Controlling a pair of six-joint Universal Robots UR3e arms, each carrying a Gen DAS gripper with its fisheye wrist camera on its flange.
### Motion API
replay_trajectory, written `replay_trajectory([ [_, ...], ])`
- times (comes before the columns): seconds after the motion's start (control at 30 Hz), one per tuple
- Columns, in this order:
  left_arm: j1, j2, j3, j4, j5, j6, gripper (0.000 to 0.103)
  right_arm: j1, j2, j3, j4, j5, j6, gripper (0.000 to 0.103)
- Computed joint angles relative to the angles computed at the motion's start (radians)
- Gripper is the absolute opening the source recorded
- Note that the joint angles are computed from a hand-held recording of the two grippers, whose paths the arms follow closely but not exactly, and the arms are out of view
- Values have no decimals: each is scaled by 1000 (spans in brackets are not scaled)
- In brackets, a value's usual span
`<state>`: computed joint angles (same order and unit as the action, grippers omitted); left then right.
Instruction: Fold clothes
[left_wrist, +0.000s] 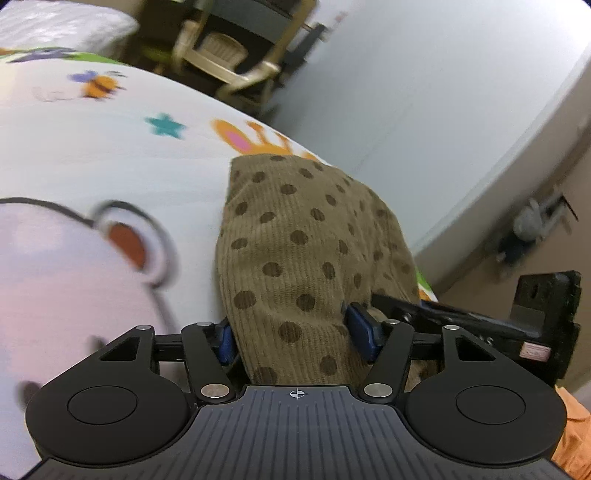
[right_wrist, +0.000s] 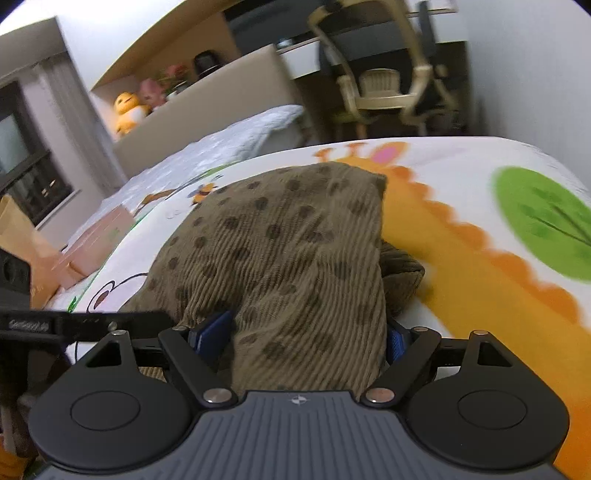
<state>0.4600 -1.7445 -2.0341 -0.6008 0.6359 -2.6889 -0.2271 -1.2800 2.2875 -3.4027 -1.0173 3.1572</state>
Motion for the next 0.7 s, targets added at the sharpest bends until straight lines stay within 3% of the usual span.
replay_trajectory([
  [0.27, 122, -88, 121, 118, 61, -82, 63, 326, 378, -738, 278, -188, 22, 83],
  [0.37, 145, -89, 183, 17, 63, -11, 65, 356, 444, -879, 357, -217, 25, 83],
  [0.43, 173, -50, 174, 9, 41, 46, 66, 352, 424, -858, 374, -230, 7, 83],
  [0.53, 196, -43, 201, 93, -31, 20, 76, 328, 333, -698, 343, -228, -35, 84],
  [0.6, 155, -114, 313, 126, -51, -52, 77, 320, 280, -618, 338, -231, -45, 84],
  [0.7, 56, -283, 584, -12, -48, -68, 78, 326, 205, -520, 332, -251, -84, 84],
])
